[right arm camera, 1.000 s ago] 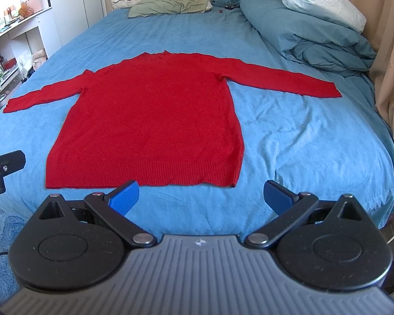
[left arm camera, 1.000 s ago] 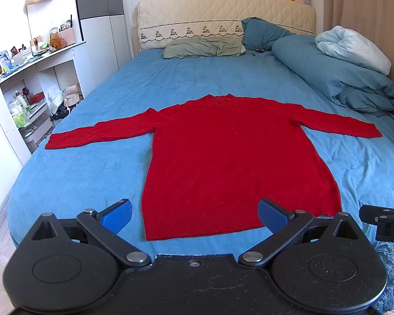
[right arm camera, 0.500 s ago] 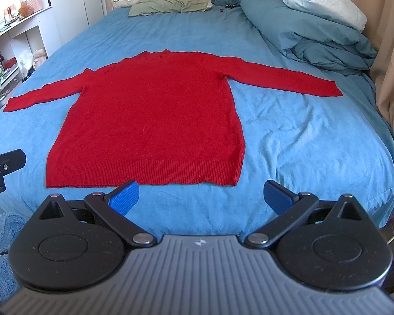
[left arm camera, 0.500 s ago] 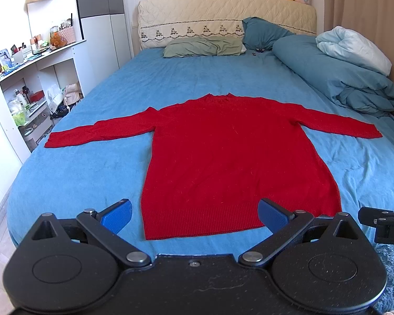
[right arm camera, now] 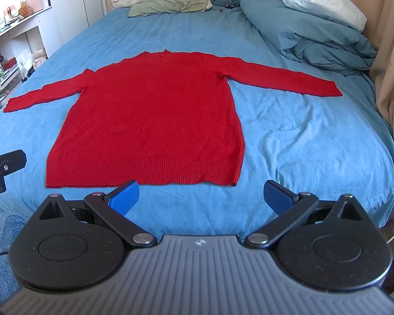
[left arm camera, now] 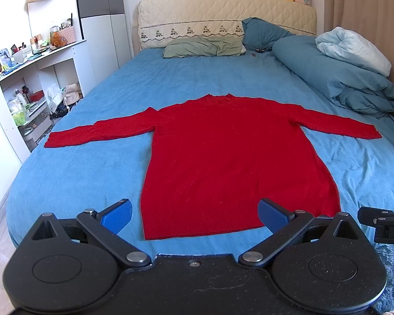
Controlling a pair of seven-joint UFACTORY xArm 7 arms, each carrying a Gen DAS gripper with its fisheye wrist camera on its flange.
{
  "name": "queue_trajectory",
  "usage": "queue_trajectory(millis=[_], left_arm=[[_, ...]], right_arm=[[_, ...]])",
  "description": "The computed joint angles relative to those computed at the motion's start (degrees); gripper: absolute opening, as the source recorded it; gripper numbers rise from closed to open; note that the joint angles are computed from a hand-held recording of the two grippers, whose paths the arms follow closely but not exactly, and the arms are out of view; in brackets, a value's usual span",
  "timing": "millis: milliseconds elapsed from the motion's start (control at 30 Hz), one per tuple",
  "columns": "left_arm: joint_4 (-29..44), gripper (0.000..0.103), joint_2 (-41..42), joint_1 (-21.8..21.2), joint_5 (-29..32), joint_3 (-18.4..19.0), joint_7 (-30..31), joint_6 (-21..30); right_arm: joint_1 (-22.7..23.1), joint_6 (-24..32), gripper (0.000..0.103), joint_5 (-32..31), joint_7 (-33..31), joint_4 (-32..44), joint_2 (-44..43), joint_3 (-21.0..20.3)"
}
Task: Fold small clothes
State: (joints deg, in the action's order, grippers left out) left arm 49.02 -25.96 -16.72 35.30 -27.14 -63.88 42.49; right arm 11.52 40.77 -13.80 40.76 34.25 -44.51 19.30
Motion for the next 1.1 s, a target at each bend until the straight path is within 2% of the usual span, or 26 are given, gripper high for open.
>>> queue_trajectory(millis=[467, 667, 833, 900, 1033, 1100], left_arm=[[-0.46, 0.103, -0.87, -0.14, 0.11, -0.26, -0.59, 0.31], [1.15, 0.103, -0.52, -0.36, -2.56, 1.54, 2.09, -1.08], [8.70, 0.103, 5.14, 2.67, 1.17, 1.91, 4.53, -3.51], [13.46, 0.103, 9.41, 4.12, 5.15, 1.87, 3.96, -5.20], [25.76, 0.103, 21.18, 3.99, 12.50, 3.18, 2.85, -7.06], [34.28, 0.103, 28.91, 2.75, 14.46, 4.27, 4.35, -6.71]], right_arm=[[0.19, 0.24, 0.103, -0.04, 0.04, 0.38, -0.33, 0.09], [-0.69, -1.59, 0.103, -0.50, -0.04, 1.15, -0.32, -0.31], [-5.24, -4.21, 0.103, -3.17, 0.32, 4.03, 1.49, -0.45], [-8.02, -6.35, 0.103, -4.81, 0.78, 5.48, 3.03, -0.81], [-12.87, -11.22, 0.103, -6.28, 1.39, 9.70, 8.99, -3.25], [-16.09, -13.82, 0.103, -7.89, 2.62, 12.05, 12.80, -3.66]])
